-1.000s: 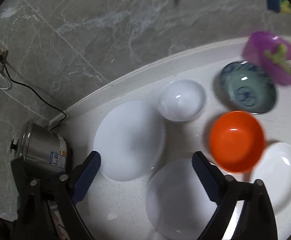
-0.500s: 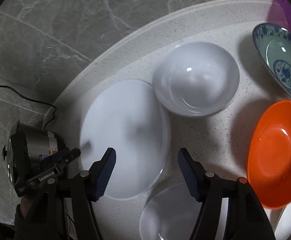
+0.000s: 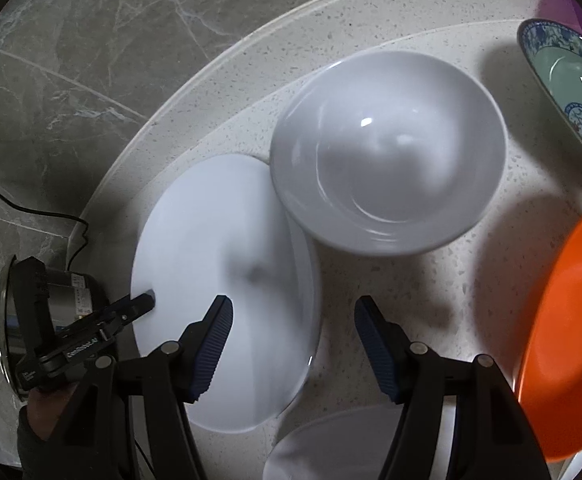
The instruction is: Organize plates and bowls
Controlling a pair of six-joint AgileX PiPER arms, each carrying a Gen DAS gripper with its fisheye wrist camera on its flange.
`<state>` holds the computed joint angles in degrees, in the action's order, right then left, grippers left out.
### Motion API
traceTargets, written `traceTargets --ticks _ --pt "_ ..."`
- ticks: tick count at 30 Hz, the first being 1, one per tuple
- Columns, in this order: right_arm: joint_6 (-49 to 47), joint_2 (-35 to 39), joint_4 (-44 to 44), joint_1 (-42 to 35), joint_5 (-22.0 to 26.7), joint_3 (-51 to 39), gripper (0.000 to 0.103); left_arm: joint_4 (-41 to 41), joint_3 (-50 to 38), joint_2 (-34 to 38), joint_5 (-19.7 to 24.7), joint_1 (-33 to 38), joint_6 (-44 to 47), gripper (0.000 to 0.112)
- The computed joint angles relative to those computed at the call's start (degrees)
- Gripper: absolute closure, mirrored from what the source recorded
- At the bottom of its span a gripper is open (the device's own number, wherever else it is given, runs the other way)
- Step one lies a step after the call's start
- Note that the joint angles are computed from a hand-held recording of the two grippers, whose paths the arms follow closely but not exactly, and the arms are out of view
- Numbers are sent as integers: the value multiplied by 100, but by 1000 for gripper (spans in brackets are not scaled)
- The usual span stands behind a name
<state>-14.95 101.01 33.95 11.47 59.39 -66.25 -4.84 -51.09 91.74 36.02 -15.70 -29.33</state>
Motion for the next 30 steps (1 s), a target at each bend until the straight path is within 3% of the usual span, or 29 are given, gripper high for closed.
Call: traceTargets --ticks 8,9,10,11,12,21,30 --pt "-192 148 243 56 30 -40 39 -18 -323 112 384 18 342 63" --pt "-196 178 224 104 54 -65 52 -15 -377 155 400 11 401 63" --pt "-194 212 196 150 94 -84 55 2 -405 182 382 -10 438 64" --pt "-148 199 126 212 37 -71 69 66 -392 174 338 -111 341 65" --pt "-100 215 73 214 12 -52 85 180 -408 189 309 -174 251 75" --pt "-358 282 409 10 126 14 86 -609 -161 -2 90 327 1122 84" --pt "-400 248 337 -23 92 11 86 -344 161 -227 -137 161 857 86"
